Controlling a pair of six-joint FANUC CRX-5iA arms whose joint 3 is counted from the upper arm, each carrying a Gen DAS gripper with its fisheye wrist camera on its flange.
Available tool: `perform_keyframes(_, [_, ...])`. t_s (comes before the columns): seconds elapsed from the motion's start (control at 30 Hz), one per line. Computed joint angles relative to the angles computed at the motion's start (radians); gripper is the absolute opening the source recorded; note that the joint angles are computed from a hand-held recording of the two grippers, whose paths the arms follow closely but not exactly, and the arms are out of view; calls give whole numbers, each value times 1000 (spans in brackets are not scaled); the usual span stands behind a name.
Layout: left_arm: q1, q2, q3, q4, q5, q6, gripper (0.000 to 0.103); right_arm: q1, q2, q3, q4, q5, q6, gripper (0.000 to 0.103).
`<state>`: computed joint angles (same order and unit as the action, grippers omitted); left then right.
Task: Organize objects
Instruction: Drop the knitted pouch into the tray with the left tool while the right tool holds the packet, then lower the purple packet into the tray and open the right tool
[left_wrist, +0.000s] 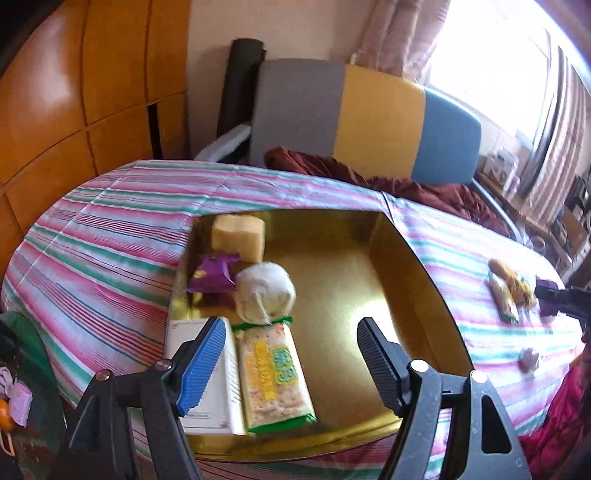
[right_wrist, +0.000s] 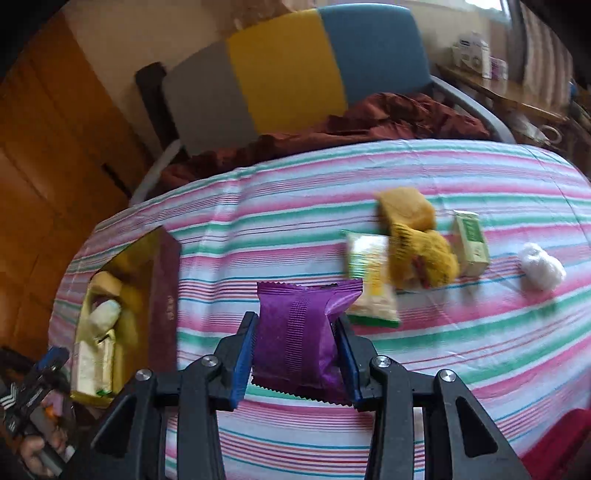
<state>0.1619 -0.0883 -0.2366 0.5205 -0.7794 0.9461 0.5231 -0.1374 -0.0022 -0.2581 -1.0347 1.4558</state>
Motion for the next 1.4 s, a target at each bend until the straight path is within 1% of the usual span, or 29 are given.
perform_keyframes(0.07, [18, -7, -3, 14, 6, -2, 74, 73, -4, 13, -25, 10, 39, 41])
perform_keyframes(0.13, [36, -11, 0, 4, 13, 17, 73, 136, 6, 37, -68, 6, 88, 42])
perform_keyframes(0.2, [54, -16, -1, -1, 14, 31, 73, 202, 28, 59, -83, 0, 117, 42])
perform_keyframes(0.27, [73, -20, -9, 4, 12, 38, 73, 263, 63, 80, -89, -12, 128, 42])
perform_keyframes(0.33, [89, -20, -18, 13, 8, 35, 73, 325, 101, 87, -69, -14, 110, 42])
perform_keyframes(0.4, [104, -21, -25, 22, -3, 25, 73, 363, 145, 100, -65, -28, 103, 42])
perform_keyframes(0.47, [111, -26, -33, 12, 3, 31, 73, 398, 185, 107, -58, -37, 96, 42])
perform_keyframes(0.6, [117, -35, -52, 15, 18, 26, 73, 428, 240, 117, -81, -64, 96, 45])
perform_keyframes(0.67, [112, -43, -56, -4, 38, 29, 73, 429, 252, 118, -114, -77, 115, 46])
perform_keyframes(0.7, [107, -45, -55, -17, 46, 33, 73, 430, 249, 112, -125, -69, 121, 55])
perform_keyframes(0.73, [103, -48, -55, -28, 54, 36, 73, 431, 242, 105, -133, -60, 126, 60])
perform_keyframes(0.77, [100, -52, -58, -34, 62, 36, 73, 432, 237, 100, -135, -55, 124, 68])
perform_keyframes(0.8, [99, -54, -60, -33, 64, 33, 73, 433, 230, 94, -134, -46, 121, 69])
perform_keyframes(0.87, [98, -61, -67, -26, 70, 22, 73, 437, 211, 78, -124, -25, 118, 70])
perform_keyframes(1.03, [92, -71, -72, -16, 68, 7, 73, 447, 145, 26, -59, 38, 61, 79])
perform_keyframes(1.1, [87, -75, -74, -15, 64, 3, 73, 445, 114, -2, -30, 65, 34, 87])
perform_keyframes(1.27, [76, -83, -81, -3, 49, -21, 73, 423, 28, -63, 45, 124, -46, 101])
perform_keyframes(1.4, [56, -85, -78, -7, 38, -29, 73, 371, -29, -113, 93, 174, -125, 103])
